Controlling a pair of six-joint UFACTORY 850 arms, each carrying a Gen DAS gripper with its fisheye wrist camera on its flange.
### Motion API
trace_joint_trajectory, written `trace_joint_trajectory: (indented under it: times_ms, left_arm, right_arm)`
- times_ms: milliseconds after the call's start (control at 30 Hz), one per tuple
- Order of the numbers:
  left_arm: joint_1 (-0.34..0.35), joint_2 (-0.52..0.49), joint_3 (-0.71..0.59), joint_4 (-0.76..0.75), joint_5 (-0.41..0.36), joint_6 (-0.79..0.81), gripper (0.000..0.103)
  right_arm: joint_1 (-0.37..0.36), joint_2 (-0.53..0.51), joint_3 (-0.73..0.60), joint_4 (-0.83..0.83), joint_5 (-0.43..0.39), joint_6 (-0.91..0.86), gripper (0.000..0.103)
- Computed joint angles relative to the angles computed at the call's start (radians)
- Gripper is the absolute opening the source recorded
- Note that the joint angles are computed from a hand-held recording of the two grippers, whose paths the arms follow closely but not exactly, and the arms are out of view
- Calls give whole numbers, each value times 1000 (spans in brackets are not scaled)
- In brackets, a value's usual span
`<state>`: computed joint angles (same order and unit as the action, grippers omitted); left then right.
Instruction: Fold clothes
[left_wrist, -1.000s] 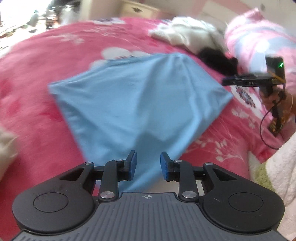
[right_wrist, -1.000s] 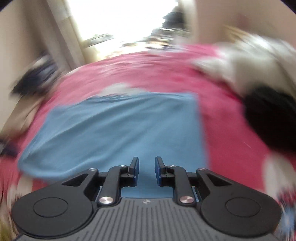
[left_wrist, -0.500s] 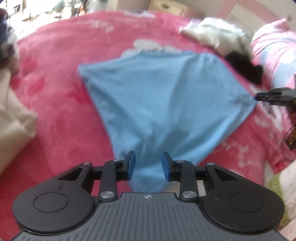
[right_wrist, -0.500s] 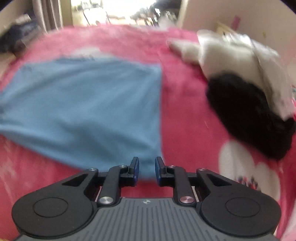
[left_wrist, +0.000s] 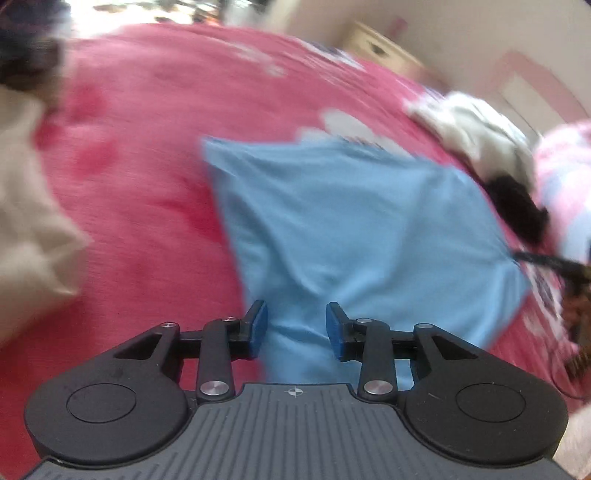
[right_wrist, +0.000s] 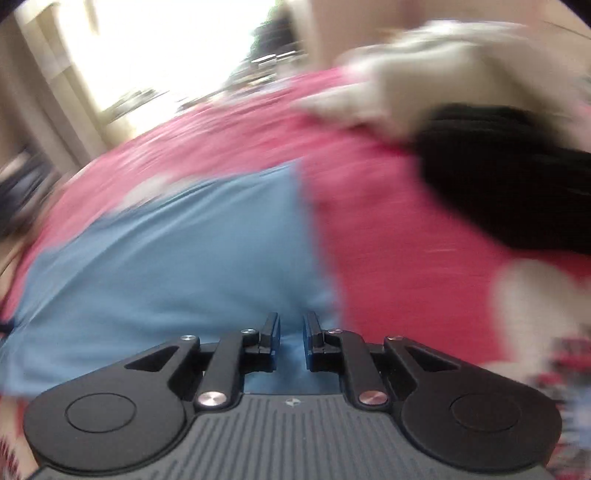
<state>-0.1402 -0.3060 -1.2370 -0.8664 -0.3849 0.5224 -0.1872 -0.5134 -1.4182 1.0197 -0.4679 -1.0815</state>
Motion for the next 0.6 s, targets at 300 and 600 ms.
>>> trace_joint_trajectory:
  times_ms: [300,600]
  left_arm:
    - [-40,-136,-168,-37,-30,105,42]
    - [12,-125,-137,-21,73,14,42]
  right_arm:
    - [73,-69,-94,212,-185,-256,18]
    - [23,-208,-281,81,-47,-28,15]
